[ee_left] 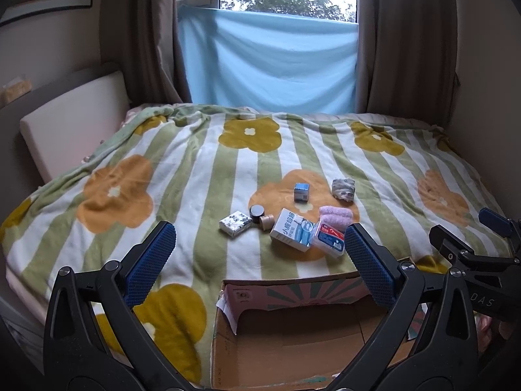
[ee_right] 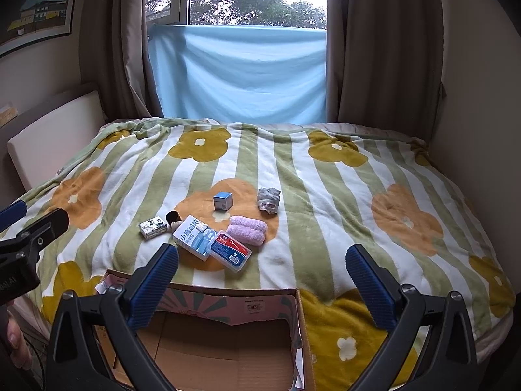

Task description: Organize objects

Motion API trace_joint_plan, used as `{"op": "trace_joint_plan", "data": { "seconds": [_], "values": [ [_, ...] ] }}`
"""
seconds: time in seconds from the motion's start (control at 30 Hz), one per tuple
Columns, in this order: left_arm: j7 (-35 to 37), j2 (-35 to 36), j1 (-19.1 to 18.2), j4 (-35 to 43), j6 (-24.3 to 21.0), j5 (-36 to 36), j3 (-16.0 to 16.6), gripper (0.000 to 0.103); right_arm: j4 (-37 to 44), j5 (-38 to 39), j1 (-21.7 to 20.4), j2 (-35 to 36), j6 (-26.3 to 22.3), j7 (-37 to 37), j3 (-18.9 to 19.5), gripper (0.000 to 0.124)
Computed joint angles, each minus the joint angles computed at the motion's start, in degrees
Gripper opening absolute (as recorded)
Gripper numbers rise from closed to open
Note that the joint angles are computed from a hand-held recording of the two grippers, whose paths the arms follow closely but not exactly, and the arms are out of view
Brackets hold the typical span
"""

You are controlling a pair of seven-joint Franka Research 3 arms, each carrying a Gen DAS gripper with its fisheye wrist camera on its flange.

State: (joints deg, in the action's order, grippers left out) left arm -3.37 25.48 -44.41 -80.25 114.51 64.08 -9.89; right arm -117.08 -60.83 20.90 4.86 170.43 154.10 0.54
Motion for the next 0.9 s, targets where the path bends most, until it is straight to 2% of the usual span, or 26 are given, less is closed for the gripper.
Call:
{"op": "trace_joint_plan", "data": {
  "seconds": [0.7,0.83,0.9],
  "values": [
    [0.05,-0.04,-0.24,-0.26,-0.96,0.13,0.03,0.103,-0.12,-0.54,-0.09,-0.13,0.06,0.63,0.13,0.102],
    [-2.02,-1.73,0.94,-3.14,3.32,1.03,-0.28,0.103,-0.11,-0.60,-0.10,-0.09,0.14,0.71,0.10,0.102],
    [-1.82,-1.55,1.03,-2.88,3.14,1.04,-0.47,0.103,-0.08,-0.62,-0.10,-0.08,0.09,0.71,0.09,0.102]
  ]
}}
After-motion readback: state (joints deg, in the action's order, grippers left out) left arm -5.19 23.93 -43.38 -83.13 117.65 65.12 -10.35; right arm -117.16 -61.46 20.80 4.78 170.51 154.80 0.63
